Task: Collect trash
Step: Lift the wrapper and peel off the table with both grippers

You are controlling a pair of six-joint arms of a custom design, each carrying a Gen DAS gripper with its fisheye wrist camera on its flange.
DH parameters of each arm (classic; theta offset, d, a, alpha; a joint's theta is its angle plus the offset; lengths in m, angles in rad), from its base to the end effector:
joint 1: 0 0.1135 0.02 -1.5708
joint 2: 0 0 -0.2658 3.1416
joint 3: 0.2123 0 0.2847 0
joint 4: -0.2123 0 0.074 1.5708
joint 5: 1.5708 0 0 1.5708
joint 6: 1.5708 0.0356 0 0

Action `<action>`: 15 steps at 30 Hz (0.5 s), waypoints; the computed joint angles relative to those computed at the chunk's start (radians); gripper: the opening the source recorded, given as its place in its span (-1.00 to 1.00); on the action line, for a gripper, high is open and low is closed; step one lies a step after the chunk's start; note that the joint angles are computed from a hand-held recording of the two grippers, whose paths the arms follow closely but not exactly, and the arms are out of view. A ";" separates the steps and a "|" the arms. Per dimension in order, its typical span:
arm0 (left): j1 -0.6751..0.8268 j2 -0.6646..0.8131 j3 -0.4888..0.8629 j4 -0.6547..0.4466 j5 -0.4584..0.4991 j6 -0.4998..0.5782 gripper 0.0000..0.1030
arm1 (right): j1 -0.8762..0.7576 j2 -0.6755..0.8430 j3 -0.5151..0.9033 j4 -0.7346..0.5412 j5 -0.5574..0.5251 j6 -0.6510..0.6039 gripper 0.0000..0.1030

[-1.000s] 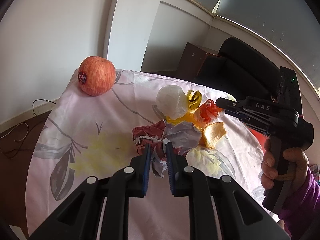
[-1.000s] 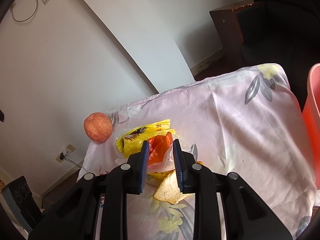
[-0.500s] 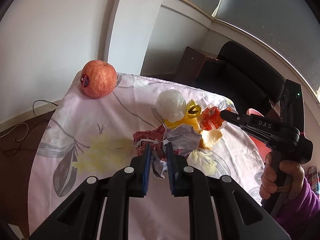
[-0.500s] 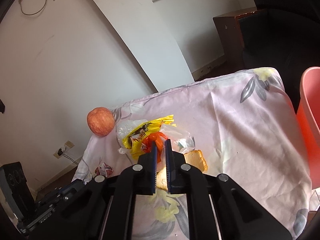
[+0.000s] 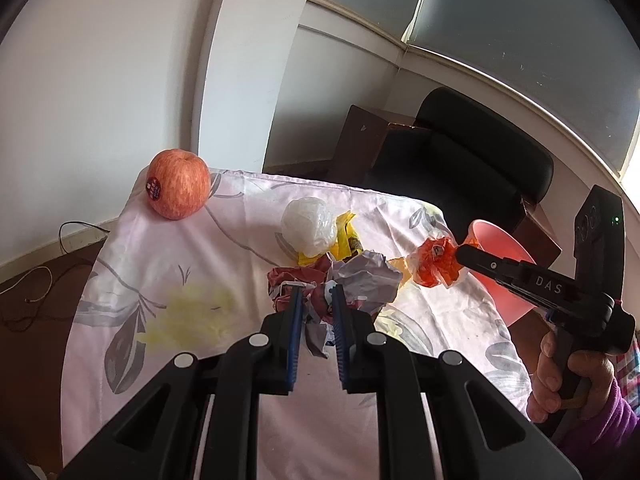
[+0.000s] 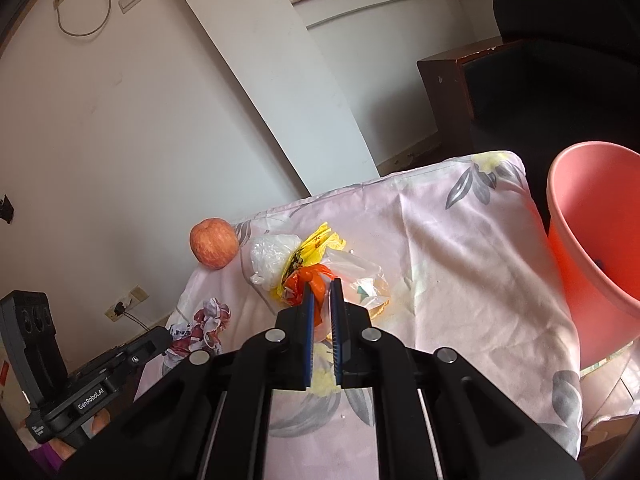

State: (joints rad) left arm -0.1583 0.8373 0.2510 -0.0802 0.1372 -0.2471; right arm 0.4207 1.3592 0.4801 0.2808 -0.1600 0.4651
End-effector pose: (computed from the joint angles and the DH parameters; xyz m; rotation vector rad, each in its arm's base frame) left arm 0.1898 -0.0352 0.1394 -0.0249 2.2561 -0.3723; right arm 0.2515 0.1187 0.1358 -0.0451 2.2407 0.6694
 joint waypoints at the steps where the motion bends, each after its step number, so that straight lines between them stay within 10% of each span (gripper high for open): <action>1: -0.011 0.001 0.002 0.000 -0.006 -0.004 -0.73 | -0.001 -0.008 -0.009 0.000 -0.002 0.000 -0.85; 15: -0.133 0.062 0.050 0.020 -0.069 -0.026 -0.73 | -0.044 -0.070 -0.074 0.000 -0.025 0.001 -0.84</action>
State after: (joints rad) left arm -0.2913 0.8991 0.3011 -0.0606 0.0680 -0.2731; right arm 0.3767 1.2887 0.4060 0.2805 -0.1850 0.4663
